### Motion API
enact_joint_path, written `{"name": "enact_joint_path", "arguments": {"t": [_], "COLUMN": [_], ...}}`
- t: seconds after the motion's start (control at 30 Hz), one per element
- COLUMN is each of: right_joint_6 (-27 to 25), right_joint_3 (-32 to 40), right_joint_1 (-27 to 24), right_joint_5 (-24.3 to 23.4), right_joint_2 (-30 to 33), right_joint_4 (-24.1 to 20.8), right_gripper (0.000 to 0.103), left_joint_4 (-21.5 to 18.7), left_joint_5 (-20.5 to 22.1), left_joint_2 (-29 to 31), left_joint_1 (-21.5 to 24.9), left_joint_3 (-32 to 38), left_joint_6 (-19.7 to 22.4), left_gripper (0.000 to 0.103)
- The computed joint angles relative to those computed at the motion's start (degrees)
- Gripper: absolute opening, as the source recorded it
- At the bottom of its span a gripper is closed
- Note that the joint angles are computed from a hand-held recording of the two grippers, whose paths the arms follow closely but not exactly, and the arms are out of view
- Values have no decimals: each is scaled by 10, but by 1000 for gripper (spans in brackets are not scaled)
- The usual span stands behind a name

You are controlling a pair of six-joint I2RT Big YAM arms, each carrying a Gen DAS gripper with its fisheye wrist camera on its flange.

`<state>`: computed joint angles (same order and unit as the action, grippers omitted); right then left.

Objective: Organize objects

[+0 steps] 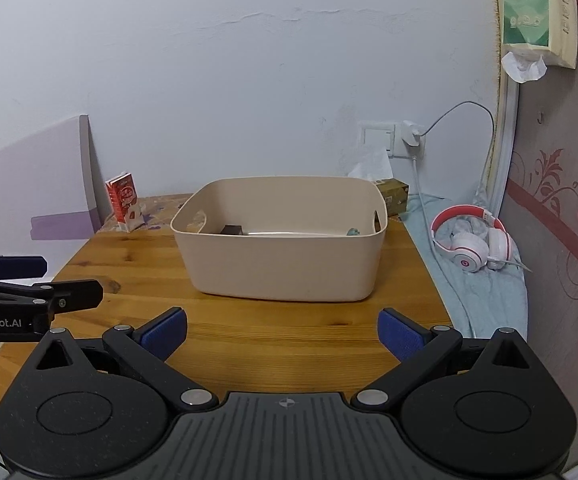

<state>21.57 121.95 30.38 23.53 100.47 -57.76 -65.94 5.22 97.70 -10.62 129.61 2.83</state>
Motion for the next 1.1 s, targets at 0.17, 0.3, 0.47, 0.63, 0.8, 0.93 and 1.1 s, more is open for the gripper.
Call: {"name": "enact_joint_path", "arguments": {"t": [0.17, 0.3, 0.47, 0.63, 0.8, 0.93, 1.1], "right_joint_6": [4, 6, 5, 3, 7, 4, -1], "right_joint_3": [10, 17, 21, 23, 34, 39, 27], "right_joint_1": [-2, -2, -2, -4, -6, -7, -10], "right_joint_5": [-14, -12, -5, -1, -1, -1, -12], "right_joint_2": [7, 11, 12, 13, 21, 24, 22], "right_joint_4": [-5, -10, -14, -16, -25, -26, -12], "right_gripper": [103, 103, 103, 103, 103, 103, 103], "left_joint_4": [5, 1, -6, -3, -9, -12, -4], "left_joint_5": [-5, -7, -12, -23, -26, -30, -32], "left_joint_2": [-6, -4, 2, 5, 11, 16, 15], "left_joint_1": [-3, -3, -5, -6, -6, -7, -11], "left_joint_3": [-9, -5, 4, 7, 16, 21, 13], "left_joint_6": [7, 4, 4, 0, -2, -3, -6], "left_gripper": [88, 88, 88, 88, 88, 88, 88]}}
